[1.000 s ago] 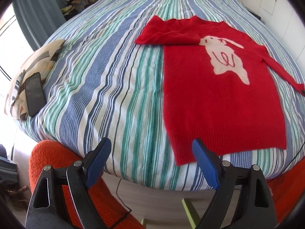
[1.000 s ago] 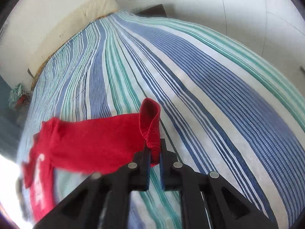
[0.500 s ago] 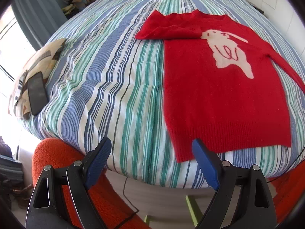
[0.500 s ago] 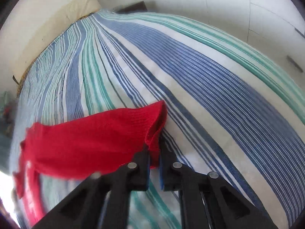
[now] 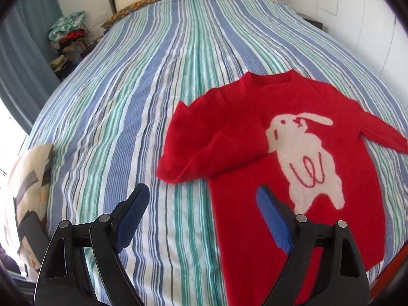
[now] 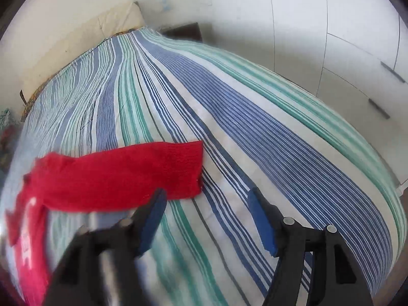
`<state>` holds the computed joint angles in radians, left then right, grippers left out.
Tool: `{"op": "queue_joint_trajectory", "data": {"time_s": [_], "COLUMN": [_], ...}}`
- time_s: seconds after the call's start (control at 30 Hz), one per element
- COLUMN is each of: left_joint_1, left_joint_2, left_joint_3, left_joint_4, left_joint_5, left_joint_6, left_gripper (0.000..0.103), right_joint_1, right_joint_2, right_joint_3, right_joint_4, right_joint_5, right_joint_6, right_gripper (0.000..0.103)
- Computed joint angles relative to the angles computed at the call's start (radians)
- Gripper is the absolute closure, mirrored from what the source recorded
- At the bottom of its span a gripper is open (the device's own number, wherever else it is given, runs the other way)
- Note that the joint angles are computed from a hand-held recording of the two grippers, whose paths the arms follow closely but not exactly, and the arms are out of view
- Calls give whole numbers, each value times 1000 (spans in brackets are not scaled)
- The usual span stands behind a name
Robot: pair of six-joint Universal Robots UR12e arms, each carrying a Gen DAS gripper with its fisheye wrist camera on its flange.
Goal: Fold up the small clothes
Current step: 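Grasp the other sleeve cuff with the left tool, pull it outward, release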
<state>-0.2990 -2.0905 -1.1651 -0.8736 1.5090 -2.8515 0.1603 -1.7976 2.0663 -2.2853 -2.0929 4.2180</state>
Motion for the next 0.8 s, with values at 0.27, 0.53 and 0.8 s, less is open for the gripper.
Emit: {"op": "queue_joint_trajectory", "data": {"time_s": [0.27,0.53,0.8], "left_joint_1": [-43,-51,88], "left_joint_2": [-336,-414,-152], "left_joint_3": [534,642,225], "left_joint_4": [-410,-514,33], "left_joint_5": [-1,-54,-28], "left_joint_6": [1,40,-457], "left_gripper": [37,99,98], "right_joint_1": [195,239,234], "right_joint_2": [34,117,128], "right_joint_3": [-21,-73,-74], "right_joint_4": [-110,-111,-130], "right_joint_5": [-121,-136,-134], "right_joint_6": [86,13,1], "right_gripper": [29,29,29]}}
